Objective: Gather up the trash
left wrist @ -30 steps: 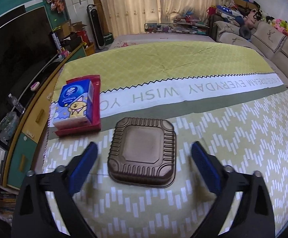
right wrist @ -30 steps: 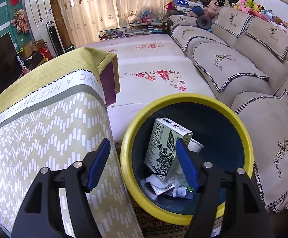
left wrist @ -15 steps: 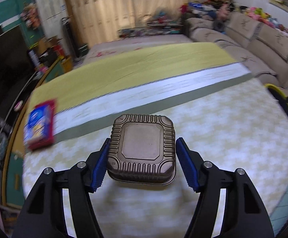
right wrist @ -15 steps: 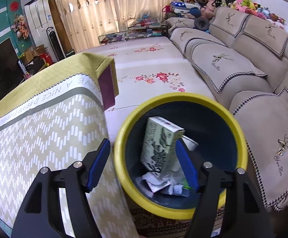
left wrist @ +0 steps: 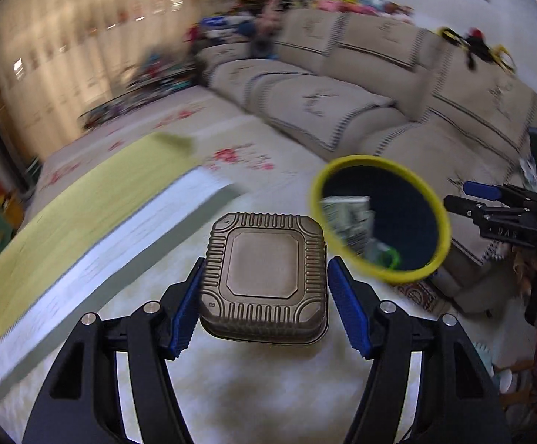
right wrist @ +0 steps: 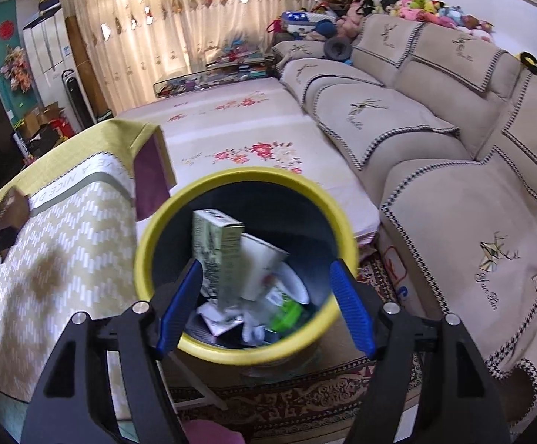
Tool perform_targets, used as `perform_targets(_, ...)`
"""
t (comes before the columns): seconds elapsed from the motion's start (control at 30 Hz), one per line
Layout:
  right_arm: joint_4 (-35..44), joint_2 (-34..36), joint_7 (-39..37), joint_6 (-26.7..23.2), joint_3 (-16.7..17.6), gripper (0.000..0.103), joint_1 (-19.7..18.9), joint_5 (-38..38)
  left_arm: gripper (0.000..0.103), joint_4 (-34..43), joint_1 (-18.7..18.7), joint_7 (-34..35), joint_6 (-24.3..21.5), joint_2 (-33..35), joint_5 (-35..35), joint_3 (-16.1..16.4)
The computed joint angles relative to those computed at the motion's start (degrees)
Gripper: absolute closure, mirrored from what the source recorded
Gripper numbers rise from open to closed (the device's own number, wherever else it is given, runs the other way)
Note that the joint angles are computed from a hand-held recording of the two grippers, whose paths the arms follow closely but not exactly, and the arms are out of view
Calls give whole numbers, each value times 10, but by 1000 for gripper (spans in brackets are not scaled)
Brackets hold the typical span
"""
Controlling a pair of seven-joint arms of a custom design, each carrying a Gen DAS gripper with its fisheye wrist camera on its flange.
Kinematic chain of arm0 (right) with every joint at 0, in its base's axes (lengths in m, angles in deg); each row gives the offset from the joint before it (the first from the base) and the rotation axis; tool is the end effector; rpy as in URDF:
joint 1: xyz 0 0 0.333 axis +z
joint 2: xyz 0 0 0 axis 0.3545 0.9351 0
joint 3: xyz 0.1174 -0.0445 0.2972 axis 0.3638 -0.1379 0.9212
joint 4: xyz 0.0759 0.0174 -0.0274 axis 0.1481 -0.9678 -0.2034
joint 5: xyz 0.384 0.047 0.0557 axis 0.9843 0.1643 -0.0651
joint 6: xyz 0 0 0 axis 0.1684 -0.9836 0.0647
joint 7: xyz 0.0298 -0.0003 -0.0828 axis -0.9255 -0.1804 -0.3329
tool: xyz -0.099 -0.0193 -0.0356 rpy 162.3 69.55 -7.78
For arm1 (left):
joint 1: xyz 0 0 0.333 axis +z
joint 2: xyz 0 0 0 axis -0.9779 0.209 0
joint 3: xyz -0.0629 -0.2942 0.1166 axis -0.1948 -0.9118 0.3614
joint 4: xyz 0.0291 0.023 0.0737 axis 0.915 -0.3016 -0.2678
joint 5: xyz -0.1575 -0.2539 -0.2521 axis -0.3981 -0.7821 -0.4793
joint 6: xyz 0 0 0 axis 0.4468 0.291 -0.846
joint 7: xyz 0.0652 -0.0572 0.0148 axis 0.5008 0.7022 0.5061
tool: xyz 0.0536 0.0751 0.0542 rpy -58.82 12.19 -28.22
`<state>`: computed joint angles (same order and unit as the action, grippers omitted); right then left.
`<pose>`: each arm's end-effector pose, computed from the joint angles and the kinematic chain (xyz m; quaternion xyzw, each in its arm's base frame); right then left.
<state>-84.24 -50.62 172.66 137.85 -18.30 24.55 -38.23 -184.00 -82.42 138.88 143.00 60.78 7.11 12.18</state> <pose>0.3586 0.1480 0.4001 -0.5303 0.7657 -0.2765 0.2370 0.5174 -0.0641 0.4545 -0.3597 0.8652 -0.3179 0.1450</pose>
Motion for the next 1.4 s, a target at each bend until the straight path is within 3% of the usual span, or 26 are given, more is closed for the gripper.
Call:
perform_targets(0.27,-72,-86,-36,10,-23,34,-20,30,38,66,-59,-133,5,76,102,-68)
perform_targets(0.53,-122,-139,-80,37,-23,34,-58,78,37,112,-96,-241,9,142,190,-98)
perform_targets(0.57,-126,-142,-84,41,-21,34,-62,84,36,111,-98,-246,16,147,194,-100)
perform_targets(0.63,-129,-144,-94,47,-17,34,-68,98,25,110,-99,-255,31,156,203,-103)
perform_targets(0.73,-132,-144,-105,53,-6,34,-75,115,16,105,-97,-263,51,160,208,-105)
perform_targets(0.83,-129,-144,-113,56,6,34,-75,130,14,96,-88,-264,55,149,205,-103)
perform_targets(0.93,-122,-145,-114,51,21,33,-65,143,10,69,-73,-219,59,113,152,-102)
perform_targets(1.03,-111,-142,-113,38,36,31,-47,154,5,-1,-67,-117,62,25,29,-77)
perform_targets(1.17,-86,-134,-106,18,58,29,-19,155,5,-84,-64,-50,30,-94,-47,-7)
perform_targets(1.3,-55,-124,-85,-1,86,18,10,142,5,-159,-30,-52,37,-198,-45,49)
perform_targets(1.4,-25,-117,-58,-17,117,11,38,126,5,-205,19,-81,43,-266,-18,89)
